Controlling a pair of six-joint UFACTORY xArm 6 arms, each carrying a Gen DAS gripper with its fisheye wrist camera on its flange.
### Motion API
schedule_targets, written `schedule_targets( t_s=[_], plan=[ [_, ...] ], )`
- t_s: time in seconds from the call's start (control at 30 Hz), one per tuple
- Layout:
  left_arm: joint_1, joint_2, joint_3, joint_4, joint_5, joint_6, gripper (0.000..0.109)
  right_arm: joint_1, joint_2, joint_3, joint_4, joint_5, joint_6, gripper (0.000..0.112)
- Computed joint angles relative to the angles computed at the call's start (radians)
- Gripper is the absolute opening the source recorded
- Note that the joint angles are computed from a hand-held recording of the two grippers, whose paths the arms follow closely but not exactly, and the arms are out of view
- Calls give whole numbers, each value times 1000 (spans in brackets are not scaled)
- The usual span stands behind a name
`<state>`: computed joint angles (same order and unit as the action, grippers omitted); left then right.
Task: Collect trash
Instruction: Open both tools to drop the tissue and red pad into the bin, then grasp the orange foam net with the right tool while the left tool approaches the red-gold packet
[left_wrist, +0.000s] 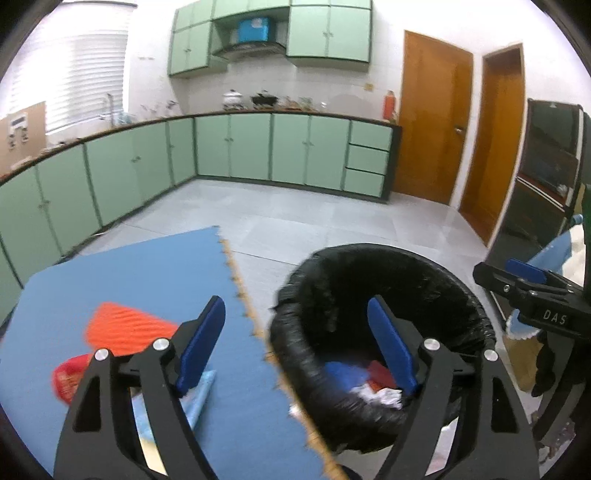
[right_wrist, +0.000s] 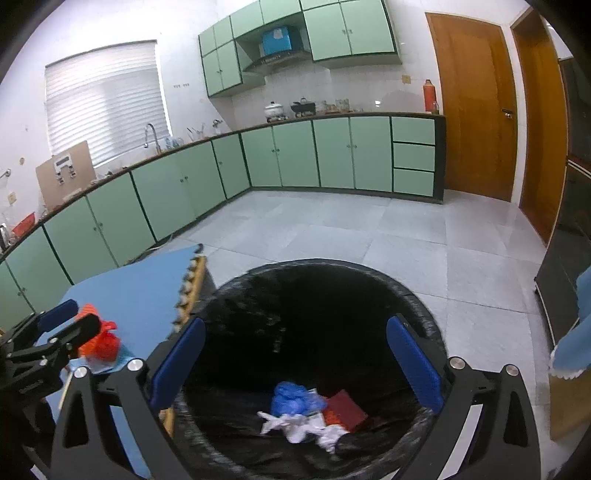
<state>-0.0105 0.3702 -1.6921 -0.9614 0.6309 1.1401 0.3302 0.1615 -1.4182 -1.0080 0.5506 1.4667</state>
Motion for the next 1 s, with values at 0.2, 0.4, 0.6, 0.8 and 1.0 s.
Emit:
schedule_targets(
  t_s=[0.2,0.4,0.6,0.8,1.0],
  plan=[
    [89,-69,93,-18,-39,34,78,67,52,-60,9,15,18,97],
    [175,-69,109,19,-75,17,78,130,147,-169,43,25,-32,97],
    [237,-11,43,53,-97,-28,78,172,283,-353,112,19,-161,97],
    [264,60,-37,95,-74,-65,78,195,394,-492,164,23,-226,97],
    [263,112,-73,135,-61,-99,78,203,501,-631,243,59,-317,97]
  ],
)
